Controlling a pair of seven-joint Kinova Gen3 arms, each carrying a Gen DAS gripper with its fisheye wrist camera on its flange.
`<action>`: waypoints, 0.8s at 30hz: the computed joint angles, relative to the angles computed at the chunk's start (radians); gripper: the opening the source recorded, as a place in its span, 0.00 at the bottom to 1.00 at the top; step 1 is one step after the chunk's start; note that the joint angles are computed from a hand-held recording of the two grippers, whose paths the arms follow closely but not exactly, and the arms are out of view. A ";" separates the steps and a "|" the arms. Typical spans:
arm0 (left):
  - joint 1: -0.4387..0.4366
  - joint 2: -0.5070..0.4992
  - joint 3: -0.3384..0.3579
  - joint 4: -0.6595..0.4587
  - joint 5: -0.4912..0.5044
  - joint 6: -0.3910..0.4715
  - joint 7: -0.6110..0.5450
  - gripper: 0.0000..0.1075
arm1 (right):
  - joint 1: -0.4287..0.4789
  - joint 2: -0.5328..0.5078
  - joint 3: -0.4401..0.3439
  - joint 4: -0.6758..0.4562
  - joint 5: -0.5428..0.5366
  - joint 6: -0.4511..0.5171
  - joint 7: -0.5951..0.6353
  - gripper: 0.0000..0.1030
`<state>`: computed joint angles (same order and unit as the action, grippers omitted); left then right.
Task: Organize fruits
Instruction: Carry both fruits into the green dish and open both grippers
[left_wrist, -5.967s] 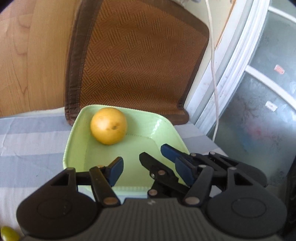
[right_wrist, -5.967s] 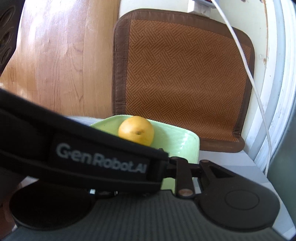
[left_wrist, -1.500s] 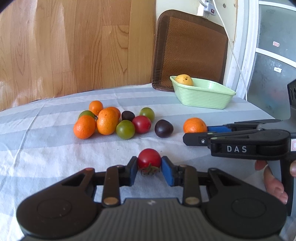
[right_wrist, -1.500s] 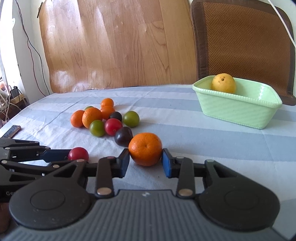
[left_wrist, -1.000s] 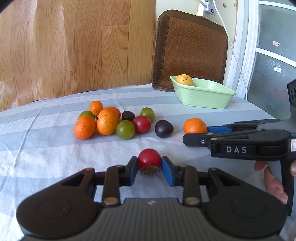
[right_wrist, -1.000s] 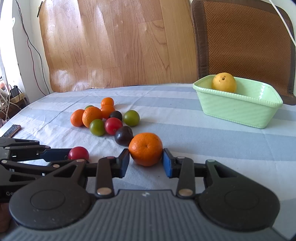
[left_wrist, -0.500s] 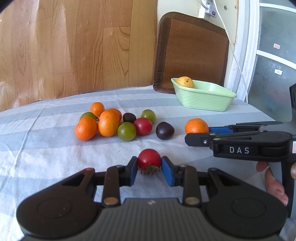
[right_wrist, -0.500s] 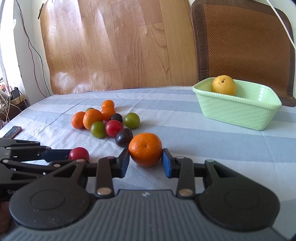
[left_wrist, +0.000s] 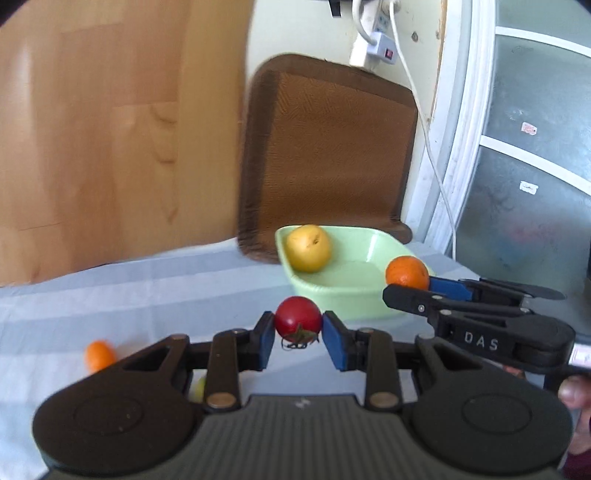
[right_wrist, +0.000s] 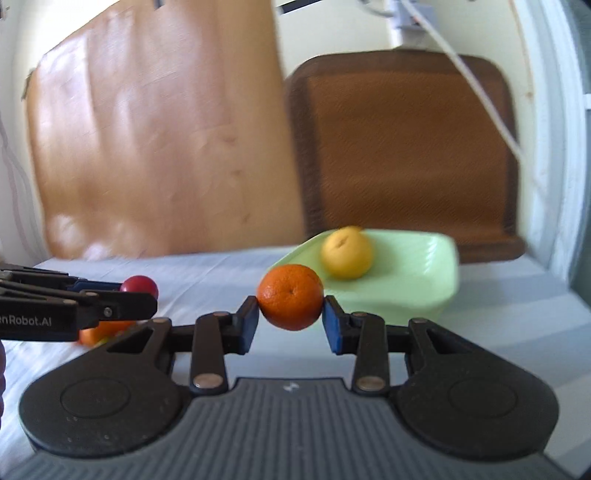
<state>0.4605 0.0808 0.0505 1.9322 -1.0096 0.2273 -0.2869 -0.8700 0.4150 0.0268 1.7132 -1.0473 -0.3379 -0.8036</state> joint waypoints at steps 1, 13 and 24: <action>-0.046 0.041 0.046 -0.045 0.041 0.002 -0.041 0.27 | -0.014 0.012 0.027 -0.016 -0.039 -0.008 0.033 0.39; -0.186 0.318 0.229 -0.391 0.414 0.144 -0.473 0.39 | 0.059 0.070 -0.033 -0.075 -0.227 -0.091 0.192 0.47; 0.021 0.001 -0.093 -0.089 0.142 0.026 -0.107 0.41 | 0.115 0.047 -0.150 0.034 0.043 -0.289 -0.103 0.48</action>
<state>0.4820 0.0814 -0.0427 1.8428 -0.8678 0.2529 -0.3941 -0.7550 0.4620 -0.1233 1.7468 -1.0043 -0.6271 -0.9070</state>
